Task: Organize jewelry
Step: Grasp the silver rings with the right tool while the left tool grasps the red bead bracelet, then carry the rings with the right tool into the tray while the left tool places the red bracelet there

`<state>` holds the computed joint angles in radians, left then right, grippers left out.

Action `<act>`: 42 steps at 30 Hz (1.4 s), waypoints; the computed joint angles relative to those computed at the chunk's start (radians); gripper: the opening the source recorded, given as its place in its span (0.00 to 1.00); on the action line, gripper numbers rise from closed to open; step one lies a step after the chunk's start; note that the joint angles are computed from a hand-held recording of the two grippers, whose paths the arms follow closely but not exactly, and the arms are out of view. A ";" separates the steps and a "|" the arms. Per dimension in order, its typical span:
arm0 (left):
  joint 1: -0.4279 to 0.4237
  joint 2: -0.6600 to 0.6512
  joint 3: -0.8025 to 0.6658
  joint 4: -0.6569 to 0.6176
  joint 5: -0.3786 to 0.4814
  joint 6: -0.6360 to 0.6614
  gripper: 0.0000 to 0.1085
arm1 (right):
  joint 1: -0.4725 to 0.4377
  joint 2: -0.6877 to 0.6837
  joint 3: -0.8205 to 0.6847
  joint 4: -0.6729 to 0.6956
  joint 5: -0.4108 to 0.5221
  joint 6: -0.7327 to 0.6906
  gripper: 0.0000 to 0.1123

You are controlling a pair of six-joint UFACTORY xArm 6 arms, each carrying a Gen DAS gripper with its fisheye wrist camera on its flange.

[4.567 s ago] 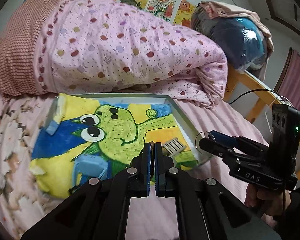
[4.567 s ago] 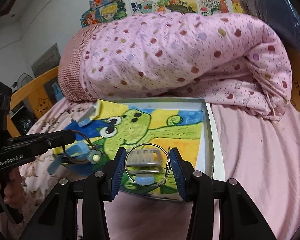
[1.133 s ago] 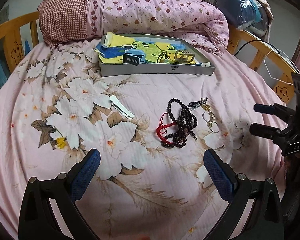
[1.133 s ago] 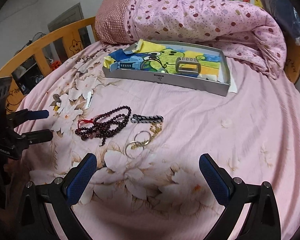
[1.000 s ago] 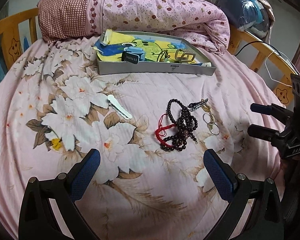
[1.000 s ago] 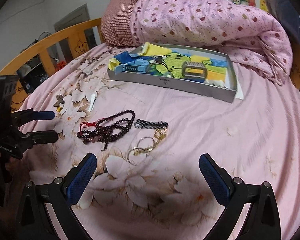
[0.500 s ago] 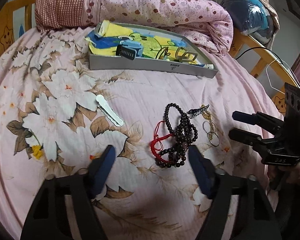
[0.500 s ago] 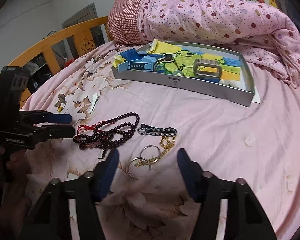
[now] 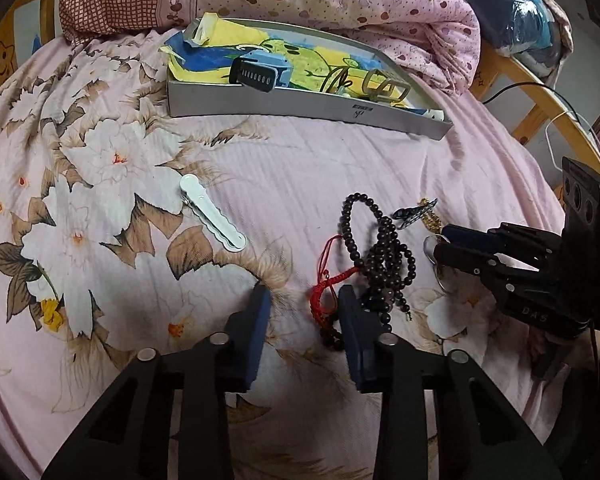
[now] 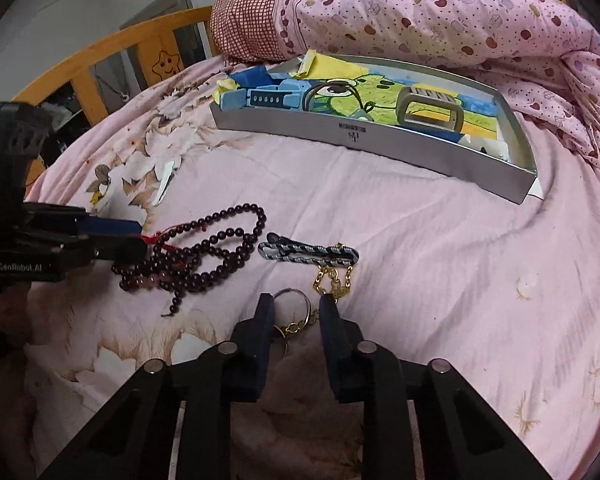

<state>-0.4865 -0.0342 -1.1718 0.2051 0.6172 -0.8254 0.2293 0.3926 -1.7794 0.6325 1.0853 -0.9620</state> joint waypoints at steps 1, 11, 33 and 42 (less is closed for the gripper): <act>0.001 0.002 -0.002 0.004 0.003 -0.005 0.23 | 0.002 -0.004 0.005 -0.006 -0.006 -0.001 0.16; -0.022 0.017 -0.027 0.004 0.023 0.011 0.04 | 0.010 -0.031 0.038 -0.067 -0.026 0.031 0.05; -0.075 -0.077 -0.091 0.230 0.033 -0.163 0.02 | -0.025 -0.162 0.096 0.178 -0.074 -0.038 0.03; -0.035 0.081 -0.296 0.279 0.020 -0.118 0.02 | -0.030 -0.006 -0.123 0.242 -0.148 0.001 0.03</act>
